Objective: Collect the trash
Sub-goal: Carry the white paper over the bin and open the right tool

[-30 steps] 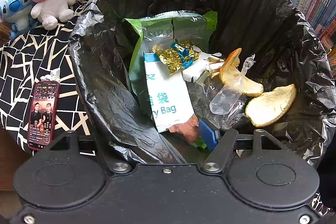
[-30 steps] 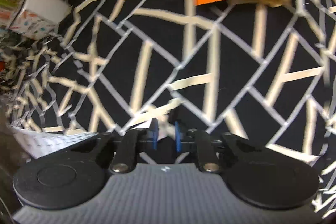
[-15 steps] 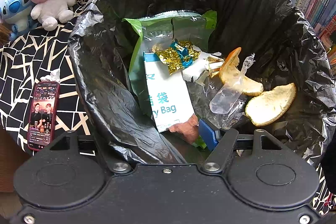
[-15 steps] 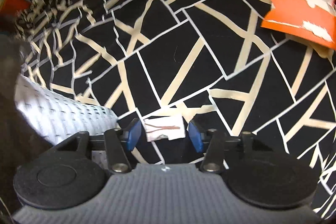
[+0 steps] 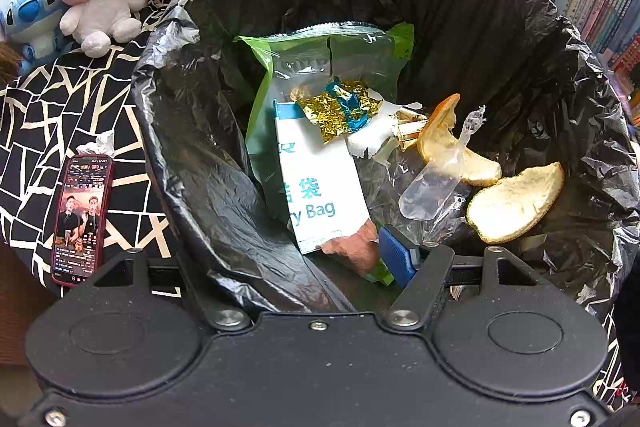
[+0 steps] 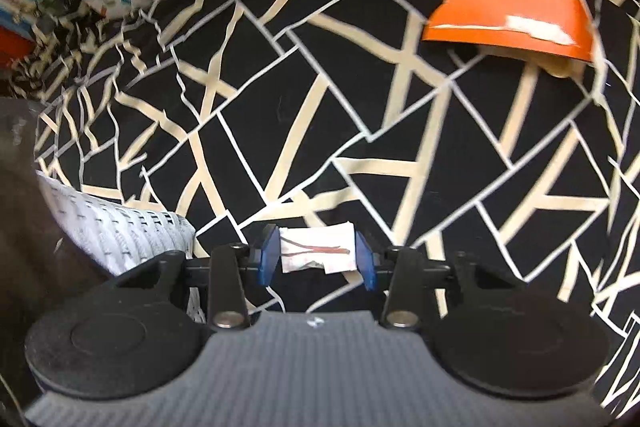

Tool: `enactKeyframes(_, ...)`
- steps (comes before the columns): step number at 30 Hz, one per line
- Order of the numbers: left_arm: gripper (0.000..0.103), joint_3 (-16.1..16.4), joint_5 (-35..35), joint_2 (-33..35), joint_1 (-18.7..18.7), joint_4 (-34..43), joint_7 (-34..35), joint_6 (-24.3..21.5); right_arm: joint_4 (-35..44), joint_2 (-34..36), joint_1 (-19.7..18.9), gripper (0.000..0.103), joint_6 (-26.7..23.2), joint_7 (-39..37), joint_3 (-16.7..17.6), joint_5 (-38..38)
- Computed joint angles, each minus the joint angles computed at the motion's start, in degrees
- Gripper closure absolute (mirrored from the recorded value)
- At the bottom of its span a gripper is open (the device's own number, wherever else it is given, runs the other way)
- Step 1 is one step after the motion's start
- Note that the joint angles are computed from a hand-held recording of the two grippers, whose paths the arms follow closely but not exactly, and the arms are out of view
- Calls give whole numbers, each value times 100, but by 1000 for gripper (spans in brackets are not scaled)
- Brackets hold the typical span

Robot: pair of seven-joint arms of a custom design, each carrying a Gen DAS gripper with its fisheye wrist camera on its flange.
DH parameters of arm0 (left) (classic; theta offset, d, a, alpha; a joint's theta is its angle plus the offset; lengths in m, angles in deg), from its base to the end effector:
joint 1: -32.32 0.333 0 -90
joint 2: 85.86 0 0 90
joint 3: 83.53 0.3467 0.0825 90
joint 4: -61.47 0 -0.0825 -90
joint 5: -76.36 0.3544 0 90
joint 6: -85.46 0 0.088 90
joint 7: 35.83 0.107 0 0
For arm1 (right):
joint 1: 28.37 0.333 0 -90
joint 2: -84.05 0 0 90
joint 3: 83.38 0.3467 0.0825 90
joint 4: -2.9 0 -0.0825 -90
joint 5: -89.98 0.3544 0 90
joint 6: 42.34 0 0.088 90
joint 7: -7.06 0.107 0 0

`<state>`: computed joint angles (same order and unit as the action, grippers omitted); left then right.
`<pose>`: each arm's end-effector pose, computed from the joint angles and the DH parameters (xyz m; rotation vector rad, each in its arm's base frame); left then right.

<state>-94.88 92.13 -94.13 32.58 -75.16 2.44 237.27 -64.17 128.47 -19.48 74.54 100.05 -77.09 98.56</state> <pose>0.4730 -0.1031 0.4672 -2.4068 1.4457 -0.4863 0.7375 0.1808 0.3749 -2.1912 1.9501 0.1682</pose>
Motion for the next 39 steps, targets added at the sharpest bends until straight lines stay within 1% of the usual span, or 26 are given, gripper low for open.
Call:
enactKeyframes(4,35,0,-2,-8,2,-6,-15,5,-727,-524,-242,56,435,-159,47,228)
enactKeyframes(7,35,-1,-6,-13,3,-10,-23,10,-1205,-870,-329,56,827,-259,92,413)
enactKeyframes(11,35,-5,-6,-23,8,-21,-39,23,-1901,-1503,-553,56,1289,-606,178,802)
enactKeyframes(13,35,-7,-5,-26,11,-25,-42,27,-2218,-1819,-660,55,1530,-877,242,1093)
enactKeyframes(17,35,-13,4,-37,16,-43,-47,52,-2642,-2281,-738,54,2014,-1434,347,1741)
enactKeyframes(21,35,-24,28,-47,27,-70,-70,91,-3030,-2753,-811,54,2360,-2228,442,2652)
enactKeyframes(23,35,-32,53,-49,35,-83,-95,114,-3145,-2957,-832,54,2400,-2698,471,3205)
enactKeyframes(26,35,-40,79,-55,44,-107,-119,146,-3235,-3217,-840,54,2288,-3450,480,4015)
enactKeyframes(30,35,-47,102,-60,48,-125,-134,170,-3384,-3533,-731,54,2058,-4426,419,4924)
enactKeyframes(32,35,-50,115,-60,51,-132,-138,182,-3422,-3621,-631,53,1923,-4808,356,5253)
enactKeyframes(34,35,-55,131,-65,54,-148,-144,201,-3436,-3672,-488,53,1798,-4965,268,5341)
enactKeyframes(39,35,-77,188,-82,67,-191,-182,251,-3461,-3699,-70,53,1770,-5003,59,5169)
